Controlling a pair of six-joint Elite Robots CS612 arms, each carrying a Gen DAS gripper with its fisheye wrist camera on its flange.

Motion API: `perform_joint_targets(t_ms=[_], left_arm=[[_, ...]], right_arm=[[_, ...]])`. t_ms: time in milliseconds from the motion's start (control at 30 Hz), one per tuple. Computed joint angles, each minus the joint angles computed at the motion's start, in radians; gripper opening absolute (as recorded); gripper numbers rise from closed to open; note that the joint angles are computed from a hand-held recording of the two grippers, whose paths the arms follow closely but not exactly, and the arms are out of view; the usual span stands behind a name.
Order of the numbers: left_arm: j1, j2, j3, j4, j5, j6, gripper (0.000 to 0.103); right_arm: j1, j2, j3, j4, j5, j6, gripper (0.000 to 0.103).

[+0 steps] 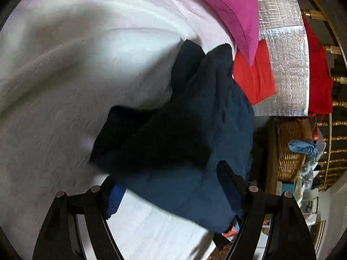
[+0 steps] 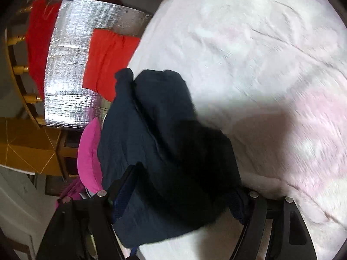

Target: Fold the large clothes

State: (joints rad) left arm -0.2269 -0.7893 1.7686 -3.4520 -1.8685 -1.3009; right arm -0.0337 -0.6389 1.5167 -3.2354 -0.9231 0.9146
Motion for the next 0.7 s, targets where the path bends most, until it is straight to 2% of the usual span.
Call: perform_joint_targets(t_ms=[33, 67, 100, 167, 200, 267, 433, 533, 600, 633, 667, 700], left_arm=[[-0.004, 0.003, -0.003, -0.002, 0.016, 0.006, 0.075], [-0.007, 0.006, -0.005, 0.001, 0.023, 0.014, 0.061], [-0.009, 0.01, -0.012, 0.008, 0.02, 0.024, 0.056], [-0.013, 0.013, -0.015, -0.018, 0.031, 0.025, 0.039], [-0.017, 0.007, -0.011, -0.018, 0.043, 0.039, 0.035], [-0.029, -0.014, -0.001, 0.009, 0.082, 0.079, 0.022], [-0.039, -0.053, 0.047, 0.025, 0.111, 0.119, 0.016], [-0.044, -0.07, 0.064, 0.049, 0.109, 0.125, 0.016], [-0.047, -0.073, 0.065, 0.07, 0.107, 0.129, 0.017], [-0.048, -0.072, 0.058, 0.099, 0.11, 0.148, 0.02], [-0.047, -0.069, 0.041, 0.134, 0.114, 0.161, 0.028], [-0.049, -0.071, 0.034, 0.156, 0.121, 0.167, 0.031]], right_arm=[[0.003, -0.001, -0.003, 0.019, -0.017, -0.021, 0.074], [-0.002, -0.009, 0.007, 0.032, -0.028, -0.044, 0.065], [0.014, -0.007, -0.01, 0.044, -0.051, -0.047, 0.057], [0.015, -0.019, 0.0, 0.042, -0.072, -0.089, 0.048], [0.019, -0.031, 0.008, 0.04, -0.093, -0.128, 0.041], [0.022, -0.041, 0.018, 0.024, -0.111, -0.16, 0.034], [0.02, -0.069, 0.058, -0.019, -0.124, -0.175, 0.028], [0.012, -0.081, 0.083, -0.025, -0.098, -0.161, 0.028], [0.01, -0.078, 0.08, 0.001, -0.091, -0.167, 0.028], [0.012, -0.077, 0.07, 0.047, -0.098, -0.2, 0.028], [0.015, -0.073, 0.054, 0.102, -0.11, -0.236, 0.031], [0.016, -0.068, 0.04, 0.14, -0.111, -0.248, 0.037]])
